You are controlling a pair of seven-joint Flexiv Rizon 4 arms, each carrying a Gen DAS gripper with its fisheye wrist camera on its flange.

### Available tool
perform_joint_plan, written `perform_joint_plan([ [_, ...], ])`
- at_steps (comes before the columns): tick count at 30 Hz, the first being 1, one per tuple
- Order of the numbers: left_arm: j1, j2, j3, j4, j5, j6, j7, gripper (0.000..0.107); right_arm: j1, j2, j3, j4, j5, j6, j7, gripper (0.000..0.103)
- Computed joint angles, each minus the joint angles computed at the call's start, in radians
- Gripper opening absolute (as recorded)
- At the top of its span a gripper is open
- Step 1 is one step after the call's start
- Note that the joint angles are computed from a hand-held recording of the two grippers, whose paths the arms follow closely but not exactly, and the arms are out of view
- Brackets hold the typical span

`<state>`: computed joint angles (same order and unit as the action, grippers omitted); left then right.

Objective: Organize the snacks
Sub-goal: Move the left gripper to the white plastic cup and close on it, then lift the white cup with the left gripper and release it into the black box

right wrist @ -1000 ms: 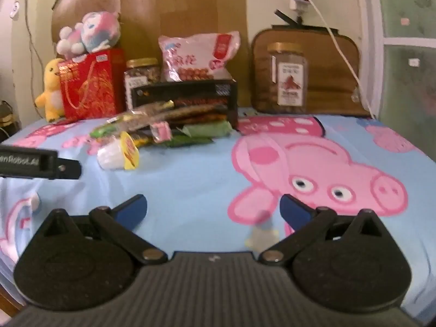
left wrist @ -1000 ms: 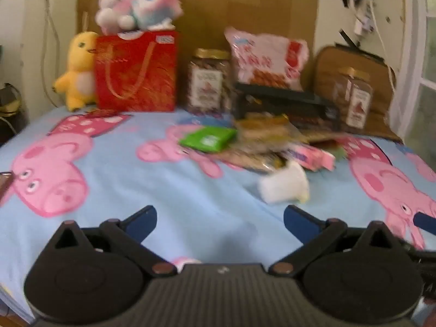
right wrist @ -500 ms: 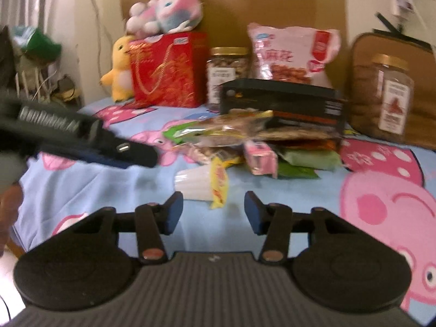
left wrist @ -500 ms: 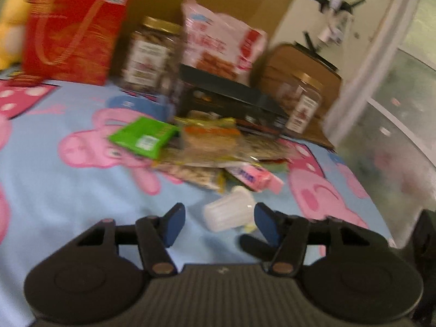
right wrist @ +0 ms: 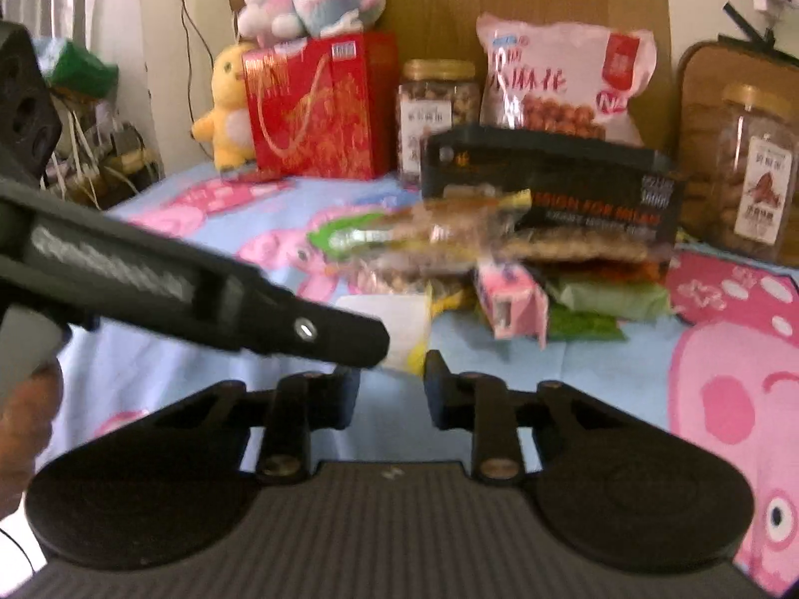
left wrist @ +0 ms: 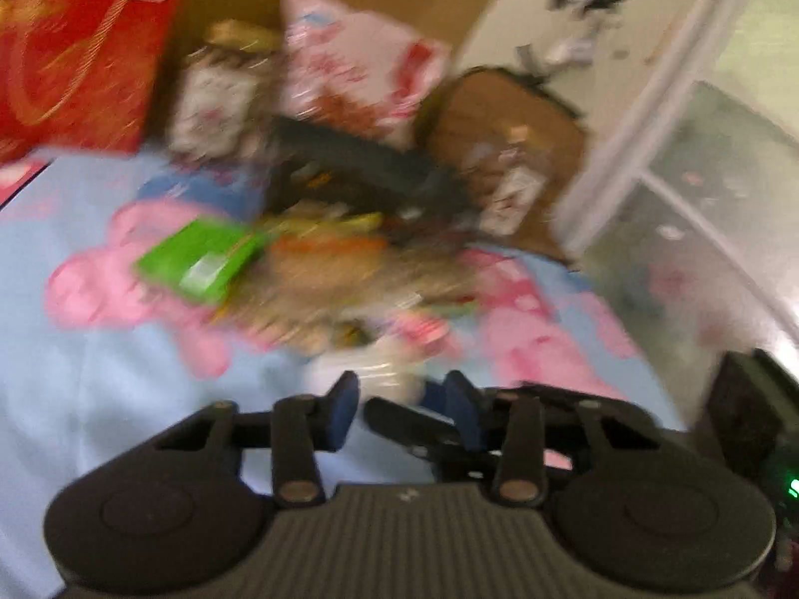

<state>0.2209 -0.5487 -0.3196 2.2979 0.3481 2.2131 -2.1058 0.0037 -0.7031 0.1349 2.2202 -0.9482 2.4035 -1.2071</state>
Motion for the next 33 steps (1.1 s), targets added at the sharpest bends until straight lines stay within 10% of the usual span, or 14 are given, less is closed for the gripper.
perform_joint_plan([
  [4, 0.009, 0.042, -0.032, -0.087, 0.027, -0.084, 0.059, 0.036, 0.017, 0.001, -0.001, -0.066, 0.012, 0.004, 0.031, 0.012],
  [15, 0.158, -0.007, -0.066, -0.017, 0.085, -0.02, -0.018, 0.054, -0.096, -0.043, -0.102, -0.14, -0.329, 0.078, 0.278, 0.026],
  [25, 0.276, -0.192, -0.225, -0.055, 0.127, -0.082, 0.024, 0.052, 0.02, -0.057, -0.105, -0.13, -0.277, -0.039, 0.118, 0.054],
  [33, 0.209, -0.044, -0.179, -0.002, 0.068, -0.06, 0.034, 0.051, 0.027, -0.037, -0.042, -0.041, -0.044, 0.044, -0.114, 0.053],
])
